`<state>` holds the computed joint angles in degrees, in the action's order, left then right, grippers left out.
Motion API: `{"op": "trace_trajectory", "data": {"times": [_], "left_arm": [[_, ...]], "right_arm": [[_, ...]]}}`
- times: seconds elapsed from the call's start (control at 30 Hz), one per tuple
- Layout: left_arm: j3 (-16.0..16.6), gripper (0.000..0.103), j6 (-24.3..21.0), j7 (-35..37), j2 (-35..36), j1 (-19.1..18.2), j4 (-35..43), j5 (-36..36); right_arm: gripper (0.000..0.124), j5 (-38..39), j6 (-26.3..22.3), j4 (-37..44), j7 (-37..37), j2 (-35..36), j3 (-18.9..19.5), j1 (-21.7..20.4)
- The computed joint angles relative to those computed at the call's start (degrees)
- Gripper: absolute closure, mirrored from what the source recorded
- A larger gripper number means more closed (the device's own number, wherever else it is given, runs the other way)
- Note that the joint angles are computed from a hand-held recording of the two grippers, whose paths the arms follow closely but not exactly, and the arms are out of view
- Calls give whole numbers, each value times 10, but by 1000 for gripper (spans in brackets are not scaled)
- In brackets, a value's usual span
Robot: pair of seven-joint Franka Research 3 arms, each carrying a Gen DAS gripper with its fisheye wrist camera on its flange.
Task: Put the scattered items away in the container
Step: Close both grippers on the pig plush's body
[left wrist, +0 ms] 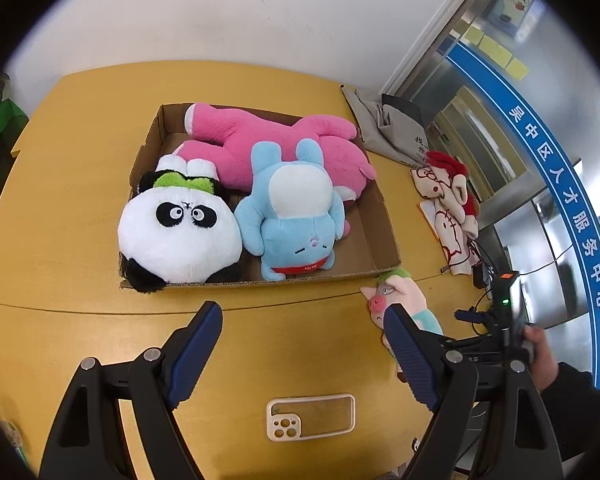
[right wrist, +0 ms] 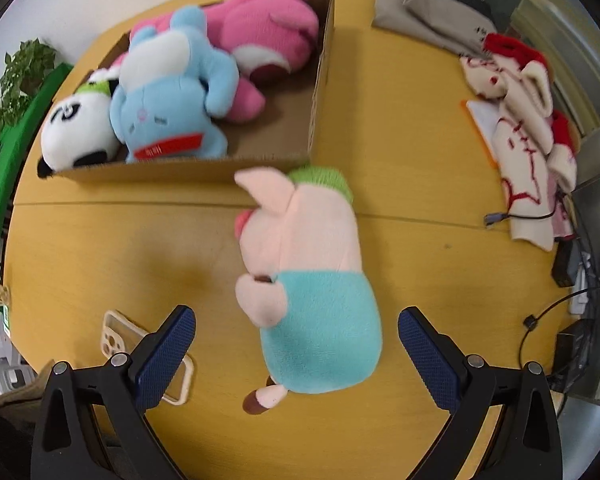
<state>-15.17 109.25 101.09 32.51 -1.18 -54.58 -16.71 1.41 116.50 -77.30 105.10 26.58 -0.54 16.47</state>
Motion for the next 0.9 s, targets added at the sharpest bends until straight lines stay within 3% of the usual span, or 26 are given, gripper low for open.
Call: {"op": "trace_trajectory", "data": {"times": [0.2,0.37,0.53,0.77,0.9], "left_arm": [[3,19,5,-8,-25,-4,-32,6],[-2,19,-18,-22,-10,-16,-18,4],[-11,19,-45,-33,6,-33,-4,0],[-12,19,-63,-41,21,-61,16,15],[-12,19,-84,-53,49,-78,59,28]], "right_arm": [[22,14,18,-50,-18,1,3,-9],[25,11,44,-98,-20,-10,0,-6],[36,23,72,-155,-12,-36,3,-7],[30,122,148,-221,-23,-73,15,-45],[35,124,145,-208,-57,-62,15,-52]]}}
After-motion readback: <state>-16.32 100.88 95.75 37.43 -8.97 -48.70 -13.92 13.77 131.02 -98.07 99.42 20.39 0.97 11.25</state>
